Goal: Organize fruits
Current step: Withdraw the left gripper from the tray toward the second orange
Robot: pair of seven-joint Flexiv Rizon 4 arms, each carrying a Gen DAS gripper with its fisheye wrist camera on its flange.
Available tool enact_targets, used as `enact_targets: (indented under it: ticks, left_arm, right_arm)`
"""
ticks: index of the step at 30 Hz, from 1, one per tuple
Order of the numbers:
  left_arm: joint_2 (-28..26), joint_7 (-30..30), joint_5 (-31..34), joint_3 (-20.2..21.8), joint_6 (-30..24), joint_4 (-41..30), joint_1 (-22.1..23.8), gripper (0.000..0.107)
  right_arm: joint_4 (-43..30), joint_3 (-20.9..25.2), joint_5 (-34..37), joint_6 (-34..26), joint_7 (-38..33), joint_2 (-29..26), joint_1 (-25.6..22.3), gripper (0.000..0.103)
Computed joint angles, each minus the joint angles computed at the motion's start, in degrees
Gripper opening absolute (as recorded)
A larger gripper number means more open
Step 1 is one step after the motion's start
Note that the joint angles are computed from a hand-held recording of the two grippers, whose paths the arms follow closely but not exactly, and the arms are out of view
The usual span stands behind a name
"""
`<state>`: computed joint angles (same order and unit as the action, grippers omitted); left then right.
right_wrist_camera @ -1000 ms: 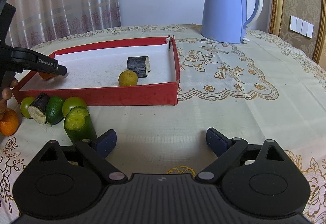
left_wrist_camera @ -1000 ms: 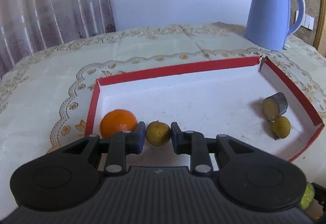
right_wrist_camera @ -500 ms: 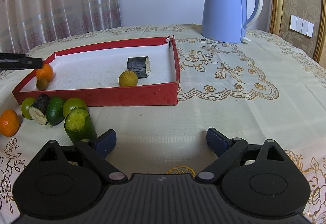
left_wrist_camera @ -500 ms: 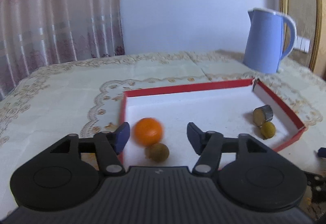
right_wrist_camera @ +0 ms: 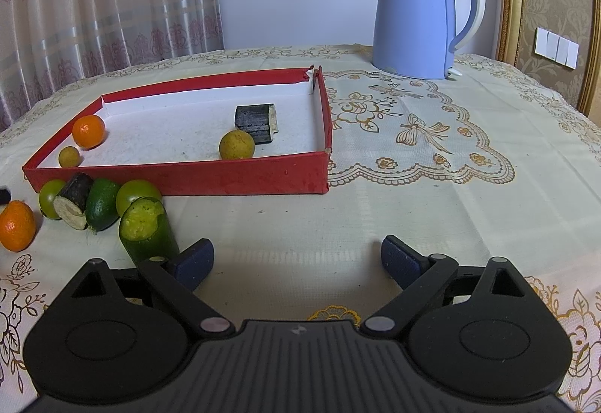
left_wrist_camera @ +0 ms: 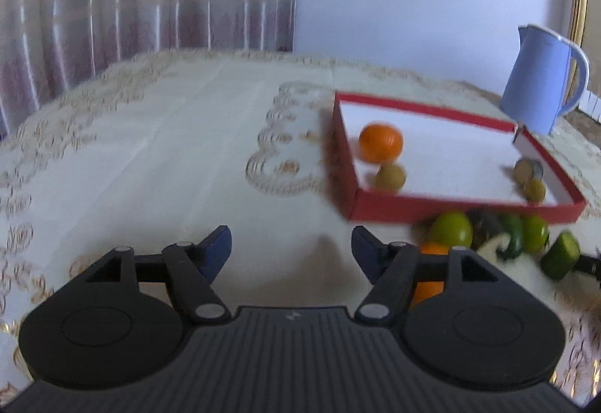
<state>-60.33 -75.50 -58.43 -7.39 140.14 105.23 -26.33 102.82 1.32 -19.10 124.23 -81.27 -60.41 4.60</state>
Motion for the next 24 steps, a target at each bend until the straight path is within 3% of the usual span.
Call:
enact_targets:
  ticks: [6,10,19,24]
  left_arm:
    - [-0.5,-0.8,4.7,0.5,0.0,1.6,-0.7,0.08]
    - [-2.4,7.0,-4.0,1.1,1.8,-2.3,-4.5,0.087]
    - [-4.2,15.6,-10.1,-3.6,5.2,-6.0,-2.7,0.103]
    - [-2.9,10.6,-5.6,-5.3,3.6,-3.1,0.8,0.103]
  right_arm:
    - [0.1,-0.2,0.4,0.0,-0.3,0.1,0.3,0.097]
    - [0.1,-0.1,0.5,0.0,-0.4,0.1,0.3,0.097]
    - [0.2,0.6,-0.1,0.4,-0.1,0.0,-0.5,0.097]
    - [2.4,2.0,-2.9,3.2,0.0,0.3,-2.6,0.097]
